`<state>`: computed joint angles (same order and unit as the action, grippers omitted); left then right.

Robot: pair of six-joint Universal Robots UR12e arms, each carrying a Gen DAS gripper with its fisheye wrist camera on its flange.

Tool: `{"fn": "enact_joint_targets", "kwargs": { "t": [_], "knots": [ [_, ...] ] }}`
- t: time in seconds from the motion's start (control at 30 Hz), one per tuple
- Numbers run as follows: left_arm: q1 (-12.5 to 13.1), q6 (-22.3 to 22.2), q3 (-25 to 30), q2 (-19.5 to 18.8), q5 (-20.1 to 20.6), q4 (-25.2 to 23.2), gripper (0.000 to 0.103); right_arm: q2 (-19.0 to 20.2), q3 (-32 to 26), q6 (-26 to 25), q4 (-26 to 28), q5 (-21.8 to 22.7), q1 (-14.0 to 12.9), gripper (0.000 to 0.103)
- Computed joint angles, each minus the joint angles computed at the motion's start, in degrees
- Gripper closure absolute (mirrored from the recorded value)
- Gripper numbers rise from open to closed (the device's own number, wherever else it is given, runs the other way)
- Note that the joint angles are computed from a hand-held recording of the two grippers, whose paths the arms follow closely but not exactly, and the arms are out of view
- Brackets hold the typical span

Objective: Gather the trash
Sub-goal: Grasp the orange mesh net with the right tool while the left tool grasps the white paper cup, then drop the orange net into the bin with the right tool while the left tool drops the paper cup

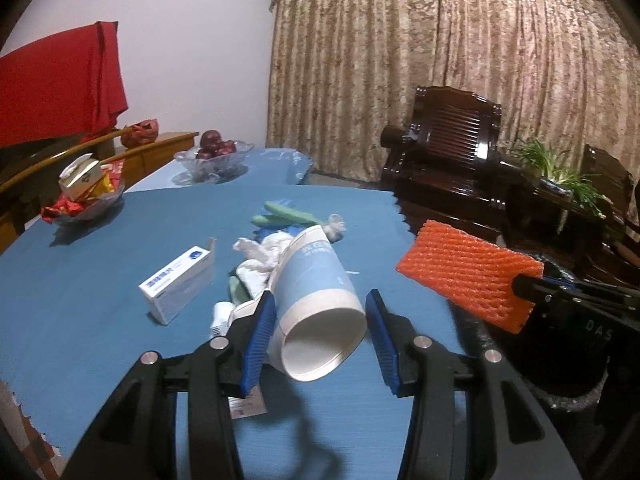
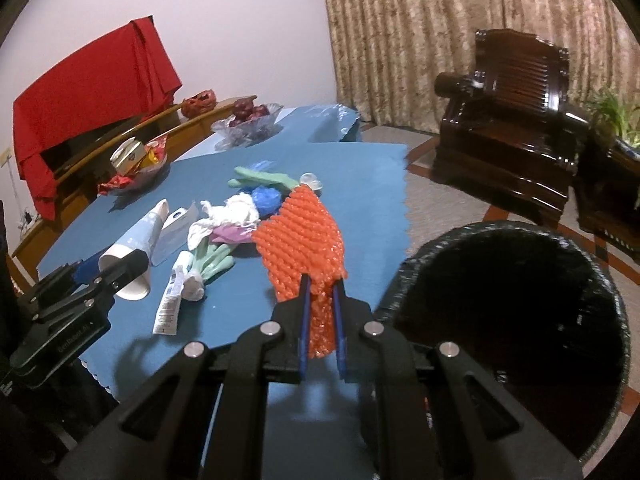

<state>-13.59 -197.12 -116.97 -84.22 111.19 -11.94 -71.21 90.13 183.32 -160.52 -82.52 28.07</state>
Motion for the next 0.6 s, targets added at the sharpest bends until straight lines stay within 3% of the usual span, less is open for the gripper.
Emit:
{"fn": "enact_joint_targets", "kwargs": {
  "t": [0.6],
  "knots": [
    [-5.4, 4.7, 7.5, -7.5, -6.4, 3.4, 0.056, -7.2, 8.6, 4.1, -2.9, -9.9, -4.5, 0.094]
  ]
}}
